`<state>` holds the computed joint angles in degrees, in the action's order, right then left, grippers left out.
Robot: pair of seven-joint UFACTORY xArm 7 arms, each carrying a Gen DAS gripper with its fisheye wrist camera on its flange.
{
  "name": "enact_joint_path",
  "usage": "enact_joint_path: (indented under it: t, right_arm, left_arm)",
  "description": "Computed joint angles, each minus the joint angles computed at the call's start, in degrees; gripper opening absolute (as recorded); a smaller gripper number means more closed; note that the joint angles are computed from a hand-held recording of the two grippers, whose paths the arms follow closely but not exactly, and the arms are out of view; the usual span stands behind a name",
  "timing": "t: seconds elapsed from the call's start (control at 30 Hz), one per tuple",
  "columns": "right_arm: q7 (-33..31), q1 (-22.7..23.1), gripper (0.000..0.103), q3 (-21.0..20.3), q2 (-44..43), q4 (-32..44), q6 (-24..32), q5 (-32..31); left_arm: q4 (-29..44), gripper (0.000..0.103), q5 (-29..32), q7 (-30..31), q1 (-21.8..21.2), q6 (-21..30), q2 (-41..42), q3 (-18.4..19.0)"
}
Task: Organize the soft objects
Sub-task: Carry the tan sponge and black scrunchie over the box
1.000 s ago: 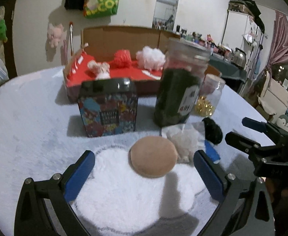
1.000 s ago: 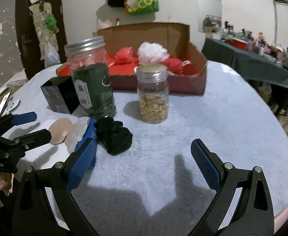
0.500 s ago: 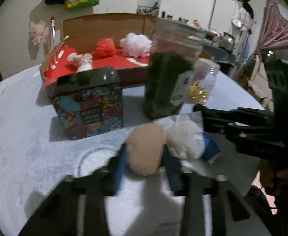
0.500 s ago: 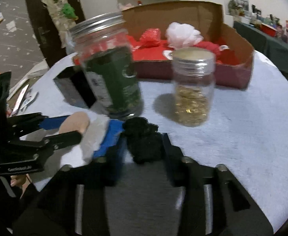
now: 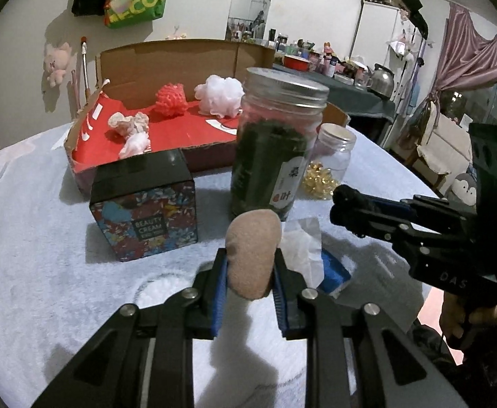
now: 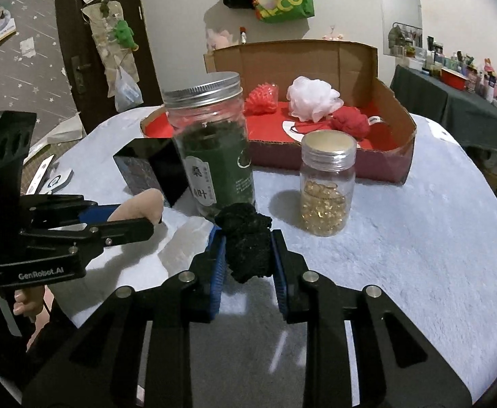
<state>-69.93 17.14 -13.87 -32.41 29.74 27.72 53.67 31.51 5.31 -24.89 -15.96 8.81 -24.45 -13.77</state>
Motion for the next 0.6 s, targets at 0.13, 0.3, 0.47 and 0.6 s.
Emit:
enact_joint_path:
  t: [0.13,0.3,0.47,0.6]
  right_arm:
    - [0.57,-0.84,0.024,0.0,0.37,0.03,0.34,-0.85]
    - [1.48,-2.4,0.024,-0.47,0.94,0.3,1.31,-2.1]
    - [1.91,-3.98,0.024,-0.72,1.86,0.84,1.51,-2.91]
    - [1.63,-4.71,0.024,-0.72,2.39,1.25,0.64,-3.43]
  left_arm:
    - [-0.03,0.025,0.11,-0.22,0.4,0.34,-0.01,0.21]
    - [-1.87,0.025,-0.15,-0.75,1.1,1.13,-2.05,0.79]
    - [-4.18,0.025,-0.38,-1.46,2.45,2.53,-5.36,1.37]
    - [-6.26,0.025,-0.27,-2.06,4.09,3.93,-8.52,1.83]
